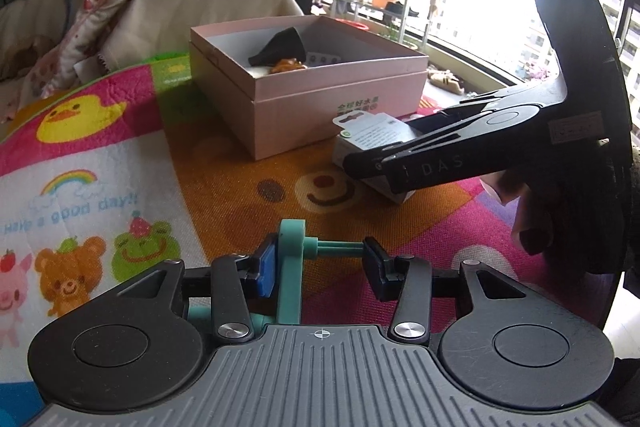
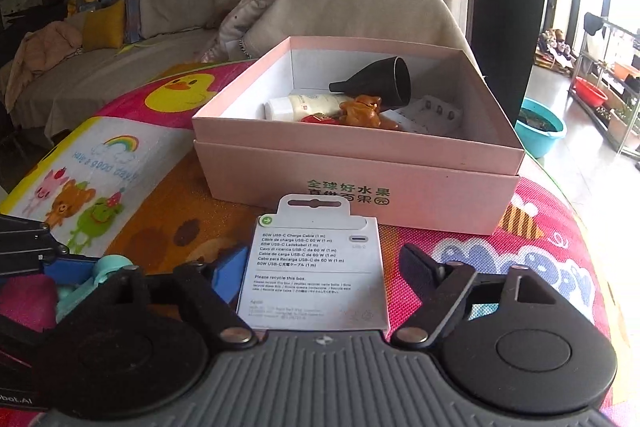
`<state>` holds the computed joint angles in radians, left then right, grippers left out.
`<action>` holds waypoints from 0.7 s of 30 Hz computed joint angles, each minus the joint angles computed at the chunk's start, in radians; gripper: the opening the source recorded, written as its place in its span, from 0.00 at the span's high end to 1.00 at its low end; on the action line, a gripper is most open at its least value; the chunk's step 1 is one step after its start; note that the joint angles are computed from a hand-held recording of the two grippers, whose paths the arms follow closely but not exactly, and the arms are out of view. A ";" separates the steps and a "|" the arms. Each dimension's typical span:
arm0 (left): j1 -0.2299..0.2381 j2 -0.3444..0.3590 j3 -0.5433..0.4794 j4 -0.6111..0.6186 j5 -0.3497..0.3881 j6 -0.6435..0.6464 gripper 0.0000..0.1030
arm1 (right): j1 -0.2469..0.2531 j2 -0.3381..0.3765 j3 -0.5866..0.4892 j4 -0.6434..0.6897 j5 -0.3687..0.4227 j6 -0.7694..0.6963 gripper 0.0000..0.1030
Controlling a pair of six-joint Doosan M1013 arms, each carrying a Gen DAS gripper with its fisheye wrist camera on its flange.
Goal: Organize rigid objects
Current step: 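Lift the teal crank with the left gripper while the right gripper grasps the white cable box, then drop the teal crank into the pink box with the left gripper while the right drops the cable box in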
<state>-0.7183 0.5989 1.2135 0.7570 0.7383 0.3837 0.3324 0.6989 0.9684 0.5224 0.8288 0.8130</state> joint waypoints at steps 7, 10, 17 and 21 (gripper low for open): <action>-0.026 0.009 -0.011 0.043 0.042 0.073 0.54 | -0.025 -0.058 0.078 0.051 0.057 -0.128 0.33; -0.020 -0.010 0.008 0.001 -0.021 0.083 0.54 | -0.042 -0.094 0.120 0.056 0.075 -0.181 0.33; 0.025 -0.050 -0.055 0.039 -0.170 0.041 0.54 | -0.087 -0.141 0.104 0.253 -0.026 -0.243 0.33; 0.050 -0.026 -0.175 0.221 -0.155 -0.065 0.54 | -0.080 -0.114 -0.005 0.366 -0.141 -0.280 0.33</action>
<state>-0.6684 0.5732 1.0385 0.9784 0.5832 0.3182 0.2522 0.5851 0.9634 0.8883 0.6873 0.5327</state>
